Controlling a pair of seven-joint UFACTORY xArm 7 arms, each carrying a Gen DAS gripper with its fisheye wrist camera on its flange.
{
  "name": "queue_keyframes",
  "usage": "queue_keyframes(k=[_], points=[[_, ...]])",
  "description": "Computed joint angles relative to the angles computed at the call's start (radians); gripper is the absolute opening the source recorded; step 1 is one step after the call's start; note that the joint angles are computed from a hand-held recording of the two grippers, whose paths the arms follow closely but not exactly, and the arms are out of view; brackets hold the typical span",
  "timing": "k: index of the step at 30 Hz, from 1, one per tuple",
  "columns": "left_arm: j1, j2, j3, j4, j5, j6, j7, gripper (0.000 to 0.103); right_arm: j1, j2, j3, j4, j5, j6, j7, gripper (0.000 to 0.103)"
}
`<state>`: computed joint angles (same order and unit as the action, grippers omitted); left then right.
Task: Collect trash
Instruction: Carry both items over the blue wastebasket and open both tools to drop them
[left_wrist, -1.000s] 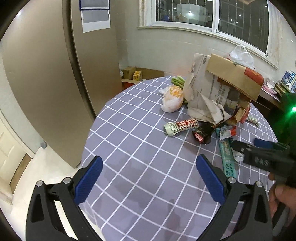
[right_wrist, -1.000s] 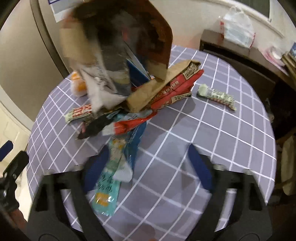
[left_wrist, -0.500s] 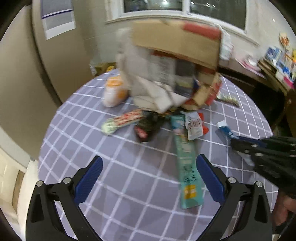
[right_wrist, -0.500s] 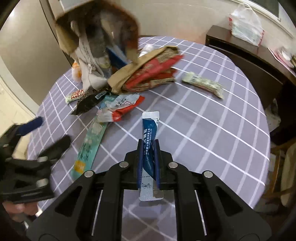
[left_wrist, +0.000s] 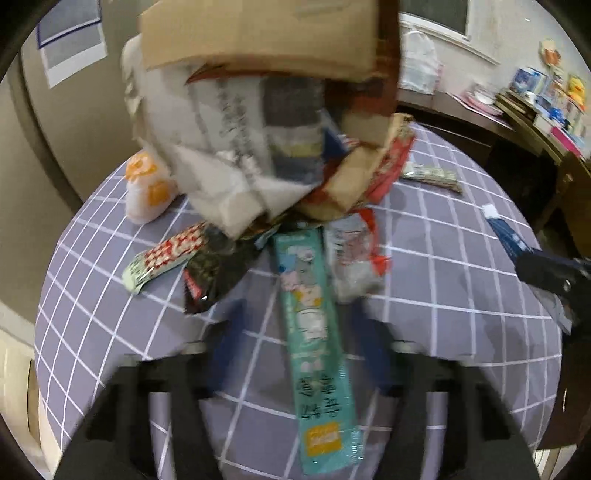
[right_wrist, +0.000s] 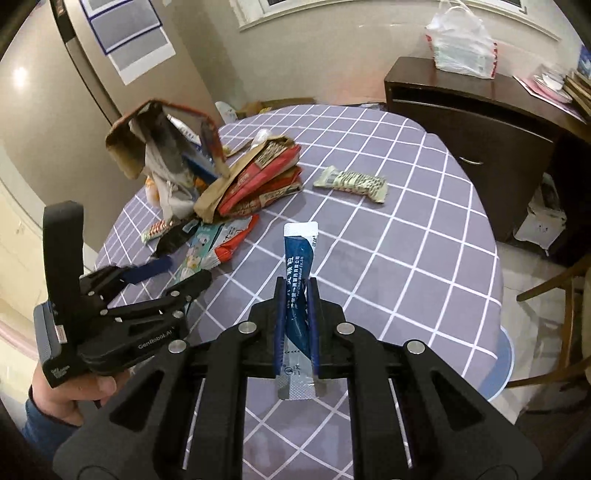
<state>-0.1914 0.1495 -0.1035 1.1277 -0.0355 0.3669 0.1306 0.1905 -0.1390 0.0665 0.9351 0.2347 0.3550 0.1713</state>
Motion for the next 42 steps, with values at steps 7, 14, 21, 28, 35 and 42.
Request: queue_keyframes(k=[7, 14, 21, 28, 35, 42], points=[[0.043, -0.046, -0.022, -0.022, -0.198, 0.067, 0.157, 0.026, -0.003, -0.042, -0.019, -0.030, 0.029, -0.013, -0.022, 0.011], [0.048, -0.150, 0.011, -0.123, -0.286, 0.079, 0.179, 0.026, -0.003, -0.078, -0.045, -0.065, 0.075, -0.020, -0.050, 0.011], [-0.010, -0.265, 0.031, -0.179, -0.371, 0.069, 0.262, 0.026, -0.021, -0.157, -0.072, -0.141, 0.099, -0.055, -0.048, 0.011], [-0.125, -0.187, -0.029, -0.034, -0.482, 0.081, 0.353, 0.026, -0.131, -0.319, -0.122, -0.300, 0.047, -0.070, 0.028, 0.011], [-0.233, 0.048, -0.138, 0.190, -0.384, 0.124, 0.273, 0.027, -0.243, -0.370, -0.274, -0.424, 0.040, -0.062, 0.007, 0.011], [-0.391, 0.394, -0.128, 0.502, -0.096, 0.265, 0.041, 0.027, -0.154, -0.209, -0.506, -0.422, 0.296, -0.091, -0.238, 0.011]])
